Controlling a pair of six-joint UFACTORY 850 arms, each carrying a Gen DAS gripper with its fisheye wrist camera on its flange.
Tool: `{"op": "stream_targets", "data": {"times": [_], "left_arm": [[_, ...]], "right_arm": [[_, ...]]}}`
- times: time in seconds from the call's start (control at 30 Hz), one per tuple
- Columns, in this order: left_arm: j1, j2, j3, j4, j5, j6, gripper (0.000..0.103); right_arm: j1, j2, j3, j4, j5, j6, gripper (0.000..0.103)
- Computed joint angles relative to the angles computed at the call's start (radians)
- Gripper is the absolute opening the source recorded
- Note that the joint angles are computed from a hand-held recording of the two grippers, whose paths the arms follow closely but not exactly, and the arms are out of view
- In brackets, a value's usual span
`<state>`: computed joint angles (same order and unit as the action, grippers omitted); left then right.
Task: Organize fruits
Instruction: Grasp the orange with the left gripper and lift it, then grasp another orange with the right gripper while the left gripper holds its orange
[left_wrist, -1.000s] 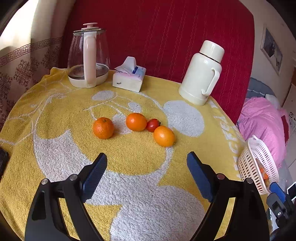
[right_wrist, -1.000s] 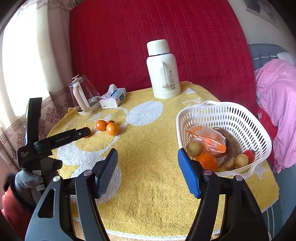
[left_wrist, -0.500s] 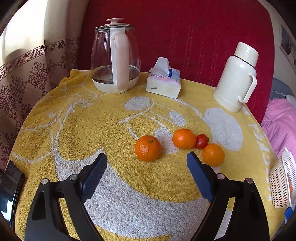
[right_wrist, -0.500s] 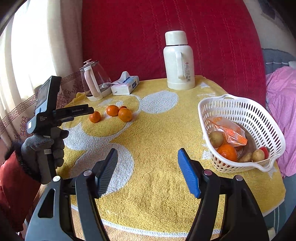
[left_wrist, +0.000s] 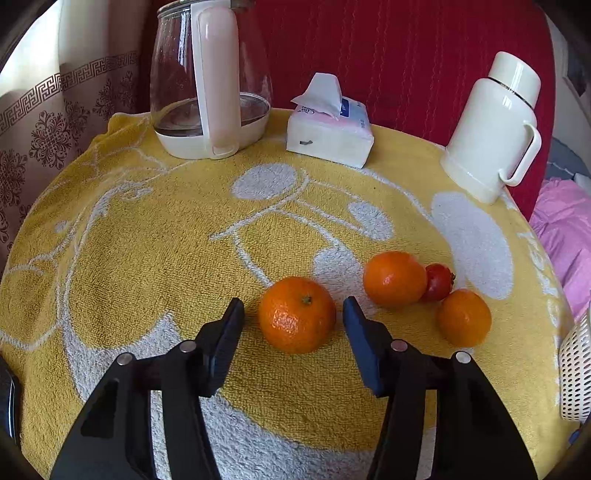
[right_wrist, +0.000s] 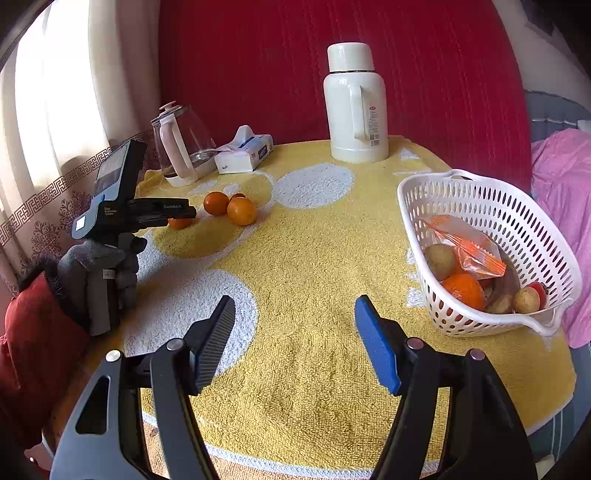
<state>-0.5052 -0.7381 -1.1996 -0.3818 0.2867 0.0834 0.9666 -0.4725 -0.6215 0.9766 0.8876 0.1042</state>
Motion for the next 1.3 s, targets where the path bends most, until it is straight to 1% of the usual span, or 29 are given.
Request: {"op": "stream_targets", "data": {"times": [0.03,0.1,0.17,0.23,0.3,0.37,0.53,0.63,0.77,0.9,1.03,1.3], "left_arm": [[0.002,-0.002,-0.001,0.016,0.005,-0.017,0.051],[0.01,0.001,0.005,0.131,0.012,-0.126,0.042],[0.016,0.003,0.012,0.194,0.02,-0.191,0.04],[0.026,0.009,0.023,0.301,0.03,-0.304,0.04],[0.033,0.015,0.034,0.385,0.043,-0.395,0.04],[0.039,0.024,0.05,0.433,0.061,-0.454,0.04],[0.038,0.058,0.096,0.4,0.11,-0.437,0.04],[0.037,0.08,0.124,0.353,0.149,-0.401,0.04],[0.035,0.092,0.139,0.279,0.173,-0.344,0.04],[0.047,0.095,0.143,0.311,0.174,-0.394,0.04],[0.055,0.104,0.152,0.296,0.186,-0.395,0.04],[0.061,0.104,0.153,0.319,0.186,-0.429,0.04]], "right_arm": [[-0.002,-0.002,-0.001,0.004,-0.003,0.0,0.069],[-0.005,-0.005,-0.006,0.017,-0.01,-0.002,0.069],[-0.008,-0.009,-0.012,0.029,-0.016,-0.004,0.069],[-0.013,-0.01,-0.017,0.035,-0.025,-0.003,0.069],[-0.024,-0.011,-0.028,0.026,-0.046,-0.007,0.069],[-0.037,-0.011,-0.046,0.017,-0.074,-0.03,0.069],[-0.086,-0.022,-0.117,-0.063,-0.157,-0.076,0.069],[-0.121,-0.059,-0.192,-0.077,-0.218,-0.141,0.069],[-0.175,-0.117,-0.291,-0.127,-0.299,-0.148,0.069],[-0.211,-0.169,-0.384,-0.102,-0.345,-0.214,0.069],[-0.236,-0.217,-0.47,-0.041,-0.378,-0.315,0.069],[-0.269,-0.299,-0.602,0.053,-0.432,-0.448,0.069]]}}
